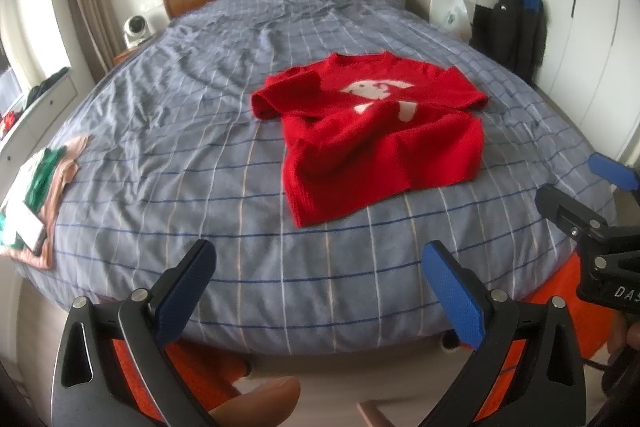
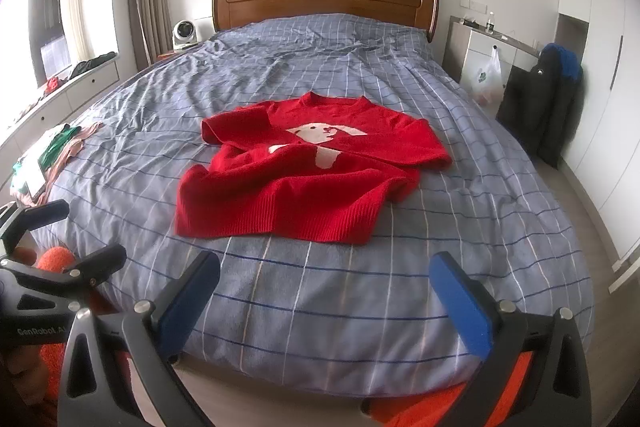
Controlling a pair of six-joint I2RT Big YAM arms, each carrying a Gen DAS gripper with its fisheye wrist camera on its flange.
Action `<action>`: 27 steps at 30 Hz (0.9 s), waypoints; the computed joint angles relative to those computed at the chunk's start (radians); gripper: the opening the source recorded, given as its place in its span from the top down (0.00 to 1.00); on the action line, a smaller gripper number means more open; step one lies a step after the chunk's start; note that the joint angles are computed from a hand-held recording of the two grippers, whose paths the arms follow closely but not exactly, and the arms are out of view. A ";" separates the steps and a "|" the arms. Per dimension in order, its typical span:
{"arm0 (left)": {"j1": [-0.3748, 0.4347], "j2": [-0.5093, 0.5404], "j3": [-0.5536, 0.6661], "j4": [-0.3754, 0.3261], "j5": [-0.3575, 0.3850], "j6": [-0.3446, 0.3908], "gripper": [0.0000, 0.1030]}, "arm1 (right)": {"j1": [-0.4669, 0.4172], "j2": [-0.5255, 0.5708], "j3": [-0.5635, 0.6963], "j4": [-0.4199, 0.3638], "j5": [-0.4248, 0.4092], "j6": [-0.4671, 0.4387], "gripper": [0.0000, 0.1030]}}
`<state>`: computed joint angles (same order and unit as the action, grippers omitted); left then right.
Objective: Fold small clothes
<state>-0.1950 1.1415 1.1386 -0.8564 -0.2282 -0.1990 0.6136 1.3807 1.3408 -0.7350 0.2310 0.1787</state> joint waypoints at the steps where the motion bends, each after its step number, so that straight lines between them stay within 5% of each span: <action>1: 0.002 0.000 -0.001 -0.001 0.004 -0.001 0.00 | 0.000 0.000 0.001 0.000 0.000 0.000 0.00; 27: 0.006 -0.001 -0.006 -0.006 0.013 -0.005 0.00 | 0.001 0.000 -0.003 -0.002 -0.001 -0.002 0.00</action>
<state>-0.1890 1.1405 1.1326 -0.8627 -0.2155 -0.2041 0.6148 1.3807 1.3382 -0.7374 0.2302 0.1770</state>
